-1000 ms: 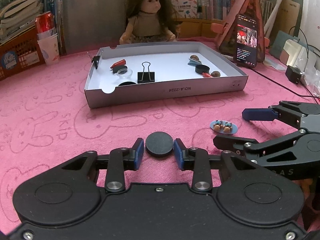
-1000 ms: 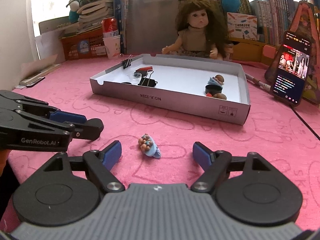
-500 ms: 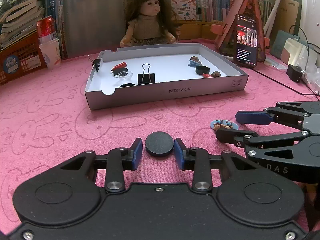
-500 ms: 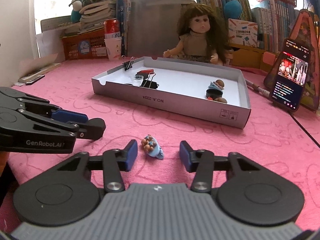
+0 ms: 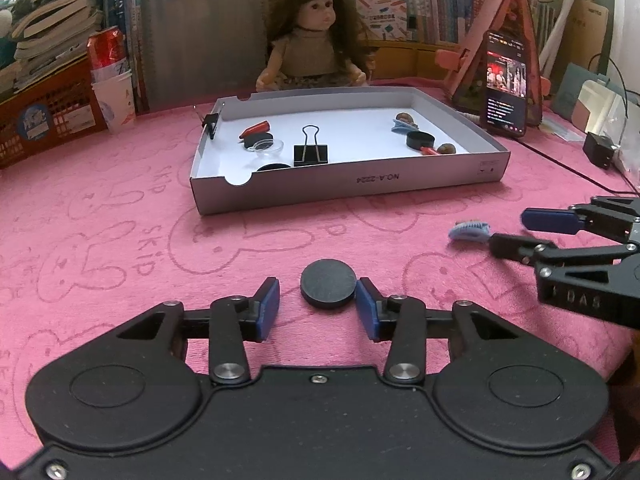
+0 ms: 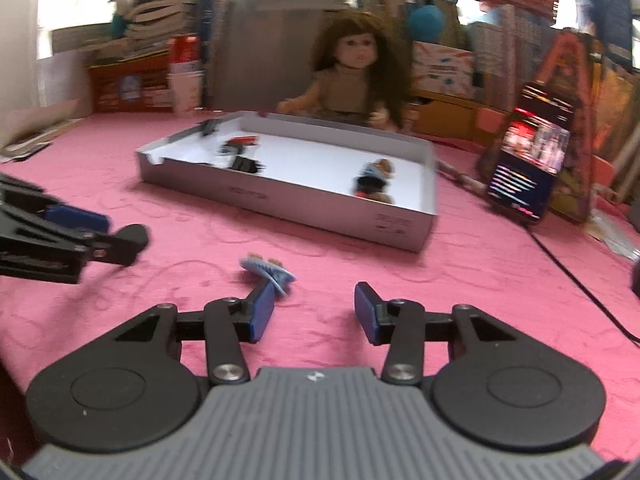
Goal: Organize rigid objects
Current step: 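Close the right tool on the blue-based figurine and lift it while the left tool holds the disc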
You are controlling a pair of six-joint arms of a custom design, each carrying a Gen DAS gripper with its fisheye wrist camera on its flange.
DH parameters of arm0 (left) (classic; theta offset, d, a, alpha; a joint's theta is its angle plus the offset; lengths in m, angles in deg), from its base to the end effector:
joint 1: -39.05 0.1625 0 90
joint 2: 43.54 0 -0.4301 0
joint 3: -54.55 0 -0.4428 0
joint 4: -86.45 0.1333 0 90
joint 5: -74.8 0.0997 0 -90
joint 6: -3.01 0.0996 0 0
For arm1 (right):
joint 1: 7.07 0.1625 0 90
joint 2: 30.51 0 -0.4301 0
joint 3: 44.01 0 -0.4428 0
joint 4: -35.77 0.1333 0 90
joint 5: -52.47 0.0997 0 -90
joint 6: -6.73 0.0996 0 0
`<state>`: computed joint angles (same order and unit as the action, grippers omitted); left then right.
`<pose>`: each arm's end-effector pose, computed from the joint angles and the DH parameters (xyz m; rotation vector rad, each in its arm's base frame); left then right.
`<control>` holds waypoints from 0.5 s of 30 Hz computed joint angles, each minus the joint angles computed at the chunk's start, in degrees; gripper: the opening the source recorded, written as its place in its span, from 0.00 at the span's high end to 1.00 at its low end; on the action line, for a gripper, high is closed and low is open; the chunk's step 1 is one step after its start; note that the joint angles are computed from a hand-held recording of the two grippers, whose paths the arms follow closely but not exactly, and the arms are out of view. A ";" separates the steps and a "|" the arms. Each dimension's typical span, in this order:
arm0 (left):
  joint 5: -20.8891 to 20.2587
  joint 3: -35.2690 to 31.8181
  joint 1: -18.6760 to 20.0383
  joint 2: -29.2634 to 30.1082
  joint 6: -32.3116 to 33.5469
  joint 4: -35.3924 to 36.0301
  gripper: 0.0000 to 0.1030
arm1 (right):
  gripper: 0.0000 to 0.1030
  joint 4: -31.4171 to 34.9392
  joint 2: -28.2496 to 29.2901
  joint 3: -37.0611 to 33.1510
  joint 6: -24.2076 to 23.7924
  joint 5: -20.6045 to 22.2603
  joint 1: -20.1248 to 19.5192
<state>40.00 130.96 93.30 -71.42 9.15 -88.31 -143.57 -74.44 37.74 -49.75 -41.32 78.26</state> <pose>-0.2855 -0.7647 0.0449 0.4303 2.1654 -0.9790 0.0612 -0.8070 0.2056 1.0373 -2.2255 0.9787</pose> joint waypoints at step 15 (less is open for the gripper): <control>0.30 -0.85 0.17 0.90 -2.55 -2.82 0.73 | 0.41 -3.18 0.95 0.86 16.37 -0.09 1.54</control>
<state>40.30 130.12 93.47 -70.52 6.60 -91.14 -146.75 -73.49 38.61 -33.38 -41.41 79.80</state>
